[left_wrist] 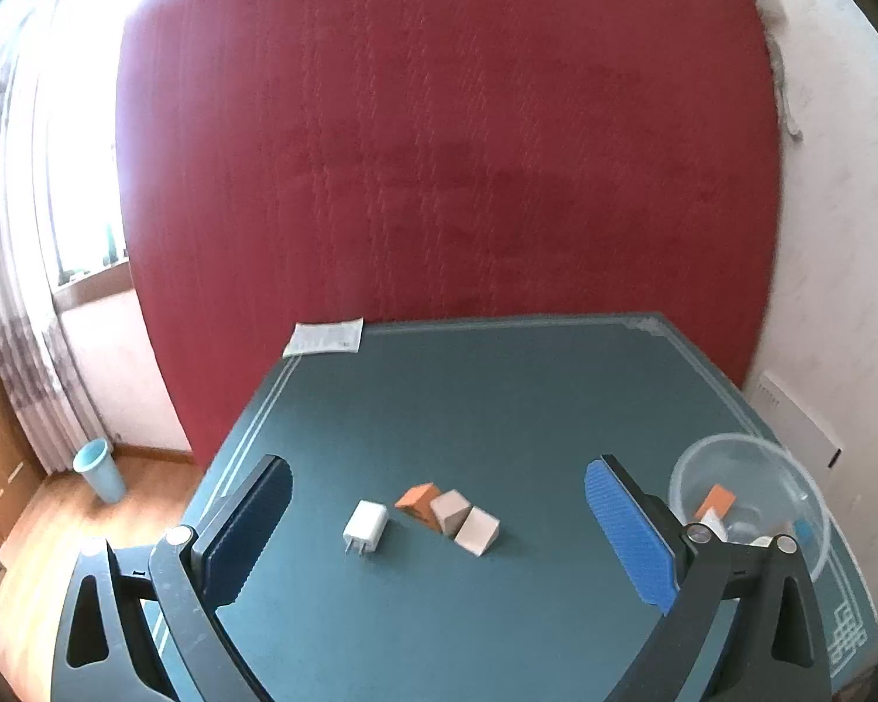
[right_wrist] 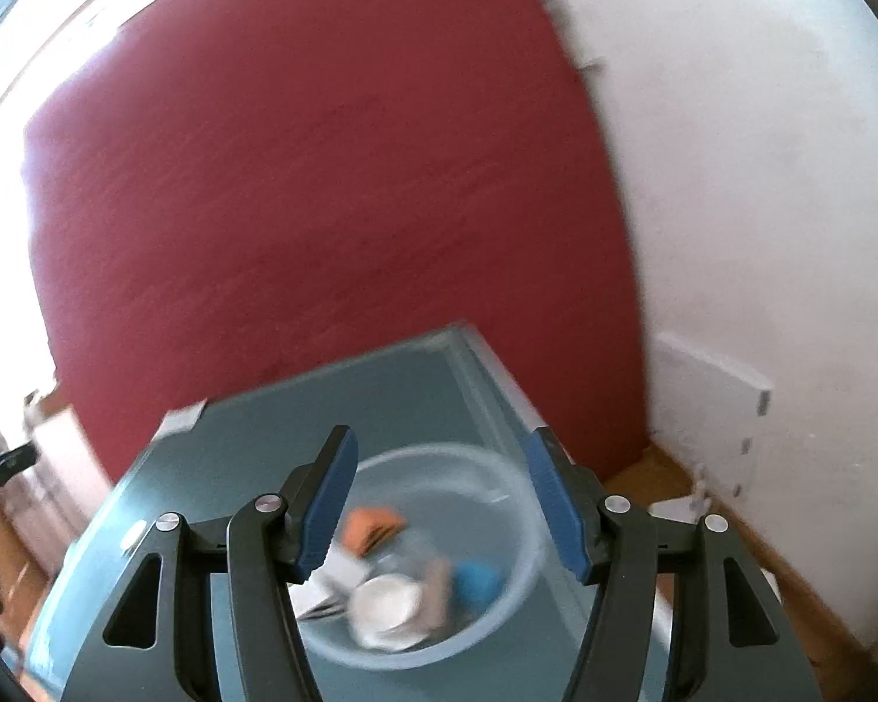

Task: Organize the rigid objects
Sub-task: 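Move both grippers back toward the remaining blocks and charger, then grasp the white charger plug with the left gripper while the right grasps the beige block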

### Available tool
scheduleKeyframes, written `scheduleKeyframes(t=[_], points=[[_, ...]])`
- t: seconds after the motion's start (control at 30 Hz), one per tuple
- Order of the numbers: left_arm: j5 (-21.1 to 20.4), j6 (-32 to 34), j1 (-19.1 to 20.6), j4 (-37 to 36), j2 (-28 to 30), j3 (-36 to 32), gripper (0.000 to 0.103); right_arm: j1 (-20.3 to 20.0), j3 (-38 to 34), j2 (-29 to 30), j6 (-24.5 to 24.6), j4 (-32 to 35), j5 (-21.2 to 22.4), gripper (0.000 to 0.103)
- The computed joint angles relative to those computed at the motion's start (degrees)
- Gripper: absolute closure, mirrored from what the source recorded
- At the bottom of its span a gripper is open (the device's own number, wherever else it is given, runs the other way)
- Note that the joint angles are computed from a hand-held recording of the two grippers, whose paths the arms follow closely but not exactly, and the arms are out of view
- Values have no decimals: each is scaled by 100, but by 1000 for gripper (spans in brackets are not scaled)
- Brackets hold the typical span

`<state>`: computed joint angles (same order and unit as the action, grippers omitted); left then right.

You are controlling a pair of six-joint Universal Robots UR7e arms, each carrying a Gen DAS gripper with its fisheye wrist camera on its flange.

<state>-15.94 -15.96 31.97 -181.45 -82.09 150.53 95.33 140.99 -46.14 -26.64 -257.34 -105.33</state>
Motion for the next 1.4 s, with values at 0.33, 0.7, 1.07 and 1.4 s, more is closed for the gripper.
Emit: scheduleKeyframes(t=[0.33,0.7,1.07,1.4], points=[[-358,474,850,-801,32,59,1,780,-670,887,-37,1373,-5,41],[-556,1682,1981,-2368,953,-379,1,874,-1554,1537,-1,2557,33,41],[-700,2317,2712,-2600,1762,-1125,1,939,-2149,1896,73,3336,-309,41],[-1318,1945,3289,-1715,1730,-1508,25,933,-2582,2078,119,4093,-493,41]])
